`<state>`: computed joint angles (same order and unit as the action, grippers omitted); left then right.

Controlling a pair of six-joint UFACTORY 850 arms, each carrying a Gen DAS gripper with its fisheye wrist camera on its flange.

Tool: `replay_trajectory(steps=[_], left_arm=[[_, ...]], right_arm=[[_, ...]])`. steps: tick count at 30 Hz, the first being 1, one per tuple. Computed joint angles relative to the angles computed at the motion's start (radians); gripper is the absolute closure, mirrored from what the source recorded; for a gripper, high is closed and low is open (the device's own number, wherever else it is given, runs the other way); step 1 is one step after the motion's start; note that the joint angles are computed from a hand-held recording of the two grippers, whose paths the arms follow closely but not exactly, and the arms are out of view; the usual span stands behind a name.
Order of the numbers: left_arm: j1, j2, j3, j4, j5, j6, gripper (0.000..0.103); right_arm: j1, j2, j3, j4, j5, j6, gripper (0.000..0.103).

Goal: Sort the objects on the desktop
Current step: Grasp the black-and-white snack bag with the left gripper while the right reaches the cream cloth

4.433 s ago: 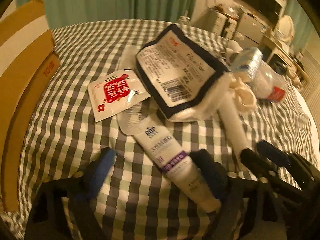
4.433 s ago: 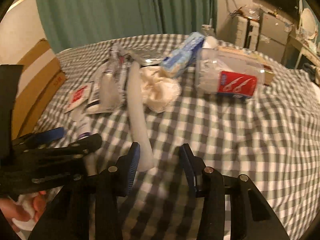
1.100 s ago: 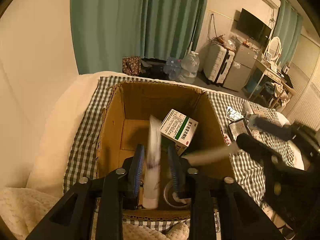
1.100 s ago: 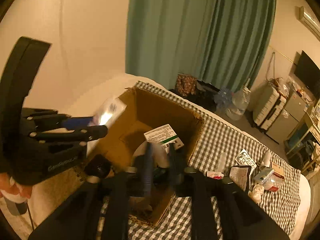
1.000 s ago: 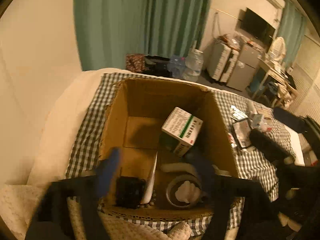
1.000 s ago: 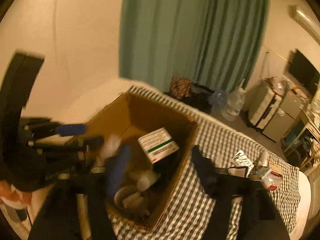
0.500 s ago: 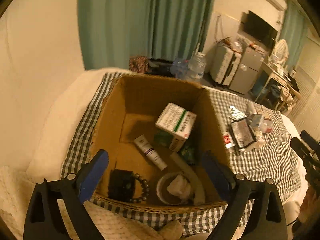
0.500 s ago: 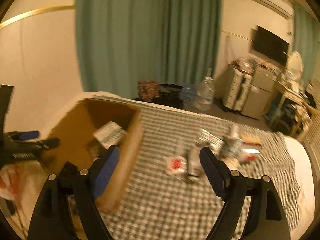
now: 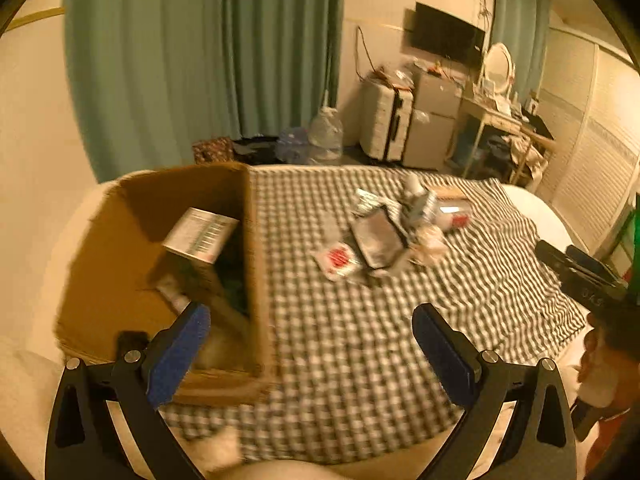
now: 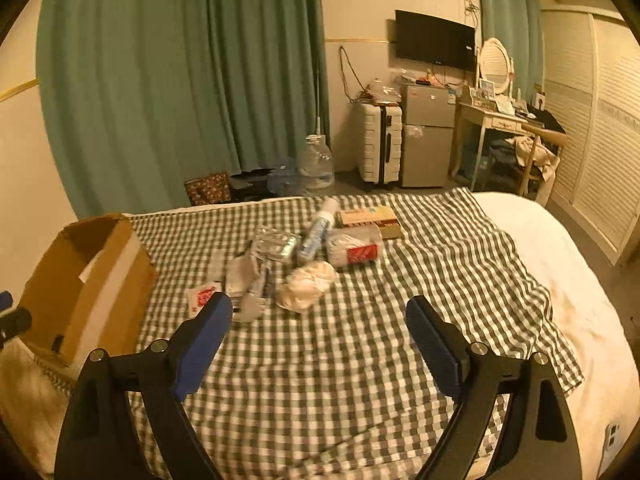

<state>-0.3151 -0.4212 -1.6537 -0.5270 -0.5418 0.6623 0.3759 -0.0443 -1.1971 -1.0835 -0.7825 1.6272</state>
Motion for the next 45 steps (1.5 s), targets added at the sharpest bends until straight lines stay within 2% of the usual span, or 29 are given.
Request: replay_trajectory(steps=[2,4,7,13,16,21,24,28,32,36,39,45], left_arm=[[-0.036,0.004,0.027,0.026,0.027,-0.041,0.000],[-0.073,0.013,0.066,0.057,0.088,-0.072,0.000],[-0.114,0.000,0.086,0.110,0.115,-0.120,0.000],[-0.187,-0.084,0.057,0.311,0.186,-0.330,0.000],[-0.212,-0.137,0.024,0.481,0.219,-0.537,0.000],[-0.231,-0.199,-0.012,0.545,0.244,-0.587,0.000],[-0.246,-0.262,-0.078,0.683,0.214,-0.693,0.000],[-0.243,-0.333,-0.166,0.605,0.178,-0.657,0.000],[-0.246,-0.385,-0.229,0.678,0.192,-0.743,0.000],[-0.234,-0.436,-0.300,0.588,0.179,-0.717,0.000],[-0.227,-0.474,-0.357,0.495,0.147,-0.643,0.000],[-0.231,-0.529,-0.425,0.580,0.156,-0.714,0.000]], right_arm=[[-0.011,0.012,0.033,-0.010,0.028,0.023,0.014],[-0.027,0.020,0.068,-0.018,0.058,0.037,0.014],[-0.053,0.013,0.092,0.004,0.104,0.026,0.014],[-0.102,0.003,0.132,0.000,0.201,0.055,0.014],[-0.123,-0.012,0.152,-0.071,0.238,0.121,0.014],[-0.174,-0.062,0.150,-0.063,0.302,0.088,0.014],[-0.204,-0.088,0.142,-0.100,0.336,0.123,0.014],[-0.249,-0.133,0.118,-0.116,0.400,0.167,0.014],[-0.270,-0.181,0.076,-0.159,0.439,0.166,0.014],[-0.281,-0.219,0.042,-0.236,0.495,0.206,0.014],[-0.287,-0.259,0.001,-0.216,0.521,0.159,0.014],[-0.307,-0.334,-0.072,-0.104,0.580,0.020,0.014]])
